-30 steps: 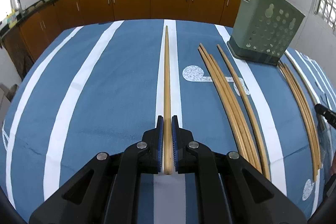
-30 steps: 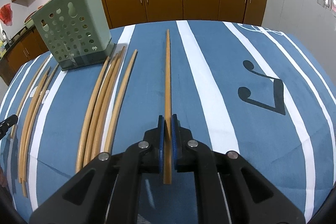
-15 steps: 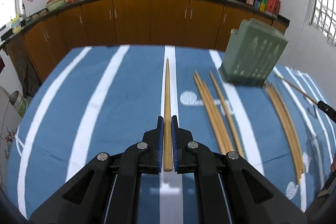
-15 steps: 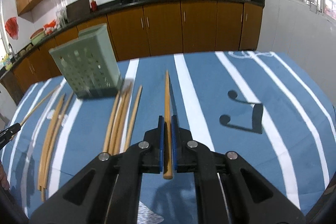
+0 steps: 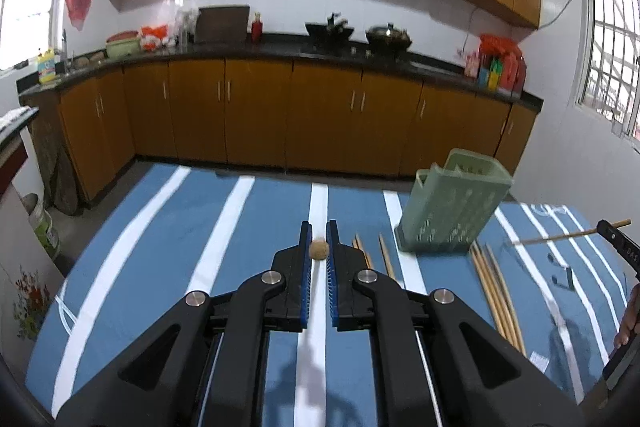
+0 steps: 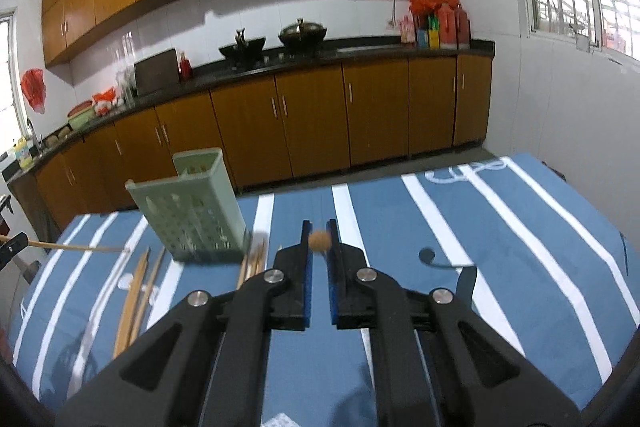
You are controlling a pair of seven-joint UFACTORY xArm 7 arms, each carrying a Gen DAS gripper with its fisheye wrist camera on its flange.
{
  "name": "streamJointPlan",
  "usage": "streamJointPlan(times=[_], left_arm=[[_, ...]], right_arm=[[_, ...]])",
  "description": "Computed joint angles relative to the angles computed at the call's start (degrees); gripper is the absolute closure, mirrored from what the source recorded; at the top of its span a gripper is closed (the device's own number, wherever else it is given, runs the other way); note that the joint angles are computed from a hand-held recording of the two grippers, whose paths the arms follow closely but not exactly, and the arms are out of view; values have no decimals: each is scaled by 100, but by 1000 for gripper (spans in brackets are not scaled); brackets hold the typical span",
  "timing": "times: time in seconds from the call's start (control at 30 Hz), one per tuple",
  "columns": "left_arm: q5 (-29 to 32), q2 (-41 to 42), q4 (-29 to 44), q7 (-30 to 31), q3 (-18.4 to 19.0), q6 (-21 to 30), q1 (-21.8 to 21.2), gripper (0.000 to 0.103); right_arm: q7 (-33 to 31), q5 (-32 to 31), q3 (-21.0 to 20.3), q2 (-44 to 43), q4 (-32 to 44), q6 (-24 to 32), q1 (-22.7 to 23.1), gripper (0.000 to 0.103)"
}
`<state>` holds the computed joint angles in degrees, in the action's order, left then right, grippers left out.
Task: Organize utensils
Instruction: 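Carry both chopsticks upright over the green holder and lower them in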
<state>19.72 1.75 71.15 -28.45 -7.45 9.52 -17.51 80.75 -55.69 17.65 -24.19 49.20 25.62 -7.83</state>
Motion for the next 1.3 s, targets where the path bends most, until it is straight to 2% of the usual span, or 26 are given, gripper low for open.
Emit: streamJointPlan(times=[0.2, 0.43, 0.6, 0.77, 0.9, 1.0, 1.17, 1.3], left_arm=[[511, 149, 333, -476, 85, 97, -54, 96], [803, 254, 605, -674, 174, 221, -136, 96], [688, 366, 1115, -520, 183, 254, -146, 96], [791, 504, 1794, -593, 246, 89, -298, 96], [1177, 817, 2584, -1154, 471, -65, -627, 96], [1652, 1266, 3415, -1568, 779, 63, -1019, 96], [1491, 2302, 4971, -1394, 1040, 322, -1437, 96], [1147, 2880, 5775, -1526, 1372, 282, -1705, 96]], right_arm=[[-8, -51, -40, 76, 143, -4, -24, 95], [-68, -138, -80, 201, 427, 145, 1, 95], [-48, -448, -110, 247, 991, 71, -75, 95], [130, -736, -123, 414, 1715, -390, -153, 95], [26, -699, -170, 741, 2169, -722, -57, 96], [-272, -480, -243, 944, 2358, -780, 114, 95], [-608, -237, -392, 1283, 2594, -789, 389, 96], [-967, 67, -562, 1535, 2740, -692, 649, 95]])
